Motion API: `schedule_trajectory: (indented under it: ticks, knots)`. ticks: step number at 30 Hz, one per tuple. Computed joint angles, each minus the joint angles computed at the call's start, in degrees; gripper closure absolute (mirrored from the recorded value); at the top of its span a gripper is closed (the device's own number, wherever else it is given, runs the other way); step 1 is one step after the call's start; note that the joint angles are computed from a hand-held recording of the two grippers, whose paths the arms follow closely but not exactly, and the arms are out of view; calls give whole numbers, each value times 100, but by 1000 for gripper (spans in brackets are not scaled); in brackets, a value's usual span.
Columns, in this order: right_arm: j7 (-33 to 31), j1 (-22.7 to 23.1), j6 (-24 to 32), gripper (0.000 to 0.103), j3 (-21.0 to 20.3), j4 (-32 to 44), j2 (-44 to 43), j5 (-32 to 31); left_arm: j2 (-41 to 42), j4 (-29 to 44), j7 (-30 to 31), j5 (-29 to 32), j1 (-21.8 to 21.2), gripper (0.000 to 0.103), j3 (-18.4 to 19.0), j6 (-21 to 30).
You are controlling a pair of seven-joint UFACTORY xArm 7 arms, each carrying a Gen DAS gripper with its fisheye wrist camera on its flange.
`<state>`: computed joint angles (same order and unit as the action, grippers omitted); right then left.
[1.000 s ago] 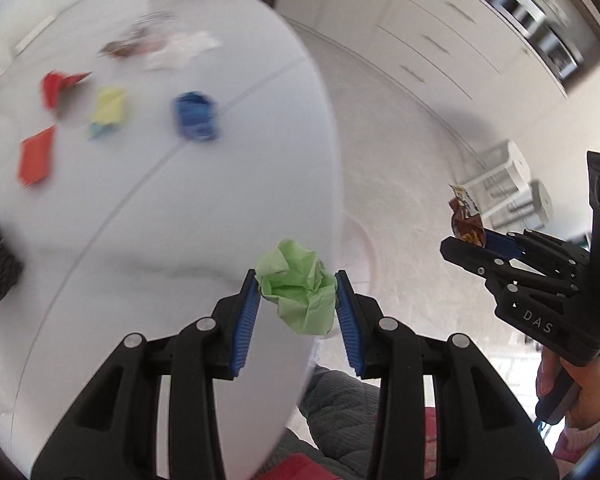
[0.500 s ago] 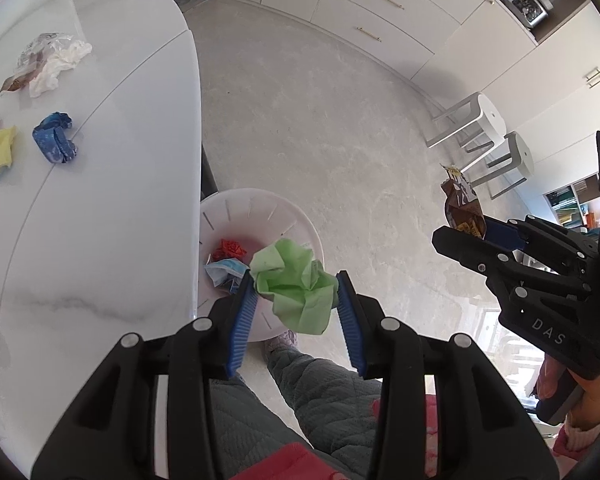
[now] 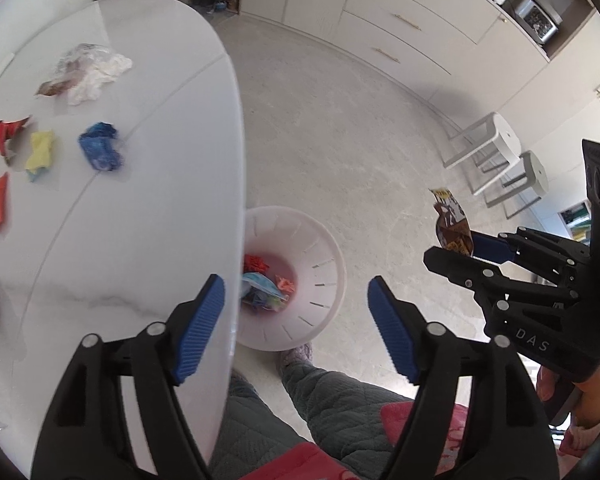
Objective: Collect trash
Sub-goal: 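Carry both items over the bin and open both grippers to drop them, then move both open grippers back toward the remaining trash on the table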
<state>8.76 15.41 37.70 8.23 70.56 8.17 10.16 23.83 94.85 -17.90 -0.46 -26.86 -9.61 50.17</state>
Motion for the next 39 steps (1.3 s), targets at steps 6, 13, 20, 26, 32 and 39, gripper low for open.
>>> schedule_trajectory:
  ticks: [6, 13, 20, 26, 32, 39]
  knots:
    - [-97, 70, 83, 64, 75, 247, 211, 60, -441, -485, -446, 304, 27, 19, 164, -172]
    - [-3, 245, 252, 34, 126, 557, 505, -41, -964, -1122, -749, 463, 265, 18, 184, -334]
    - [697, 489, 249, 10, 32, 790, 602, -600, -1516, -1801, -924, 543, 525, 13, 185, -562]
    - [910, 565, 356, 5, 78, 1118, 707, -726, -1874, -2230, -1030, 561, 714, 12, 180, -699]
    - [942, 758, 468, 3, 112, 1632, 947, -975, -2255, -2650, -1239, 673, 913, 11, 214, -785]
    - [858, 995, 718, 3, 152, 2265, 1365, -1063, -2707, -3162, -1499, 712, 1217, 11, 276, -800]
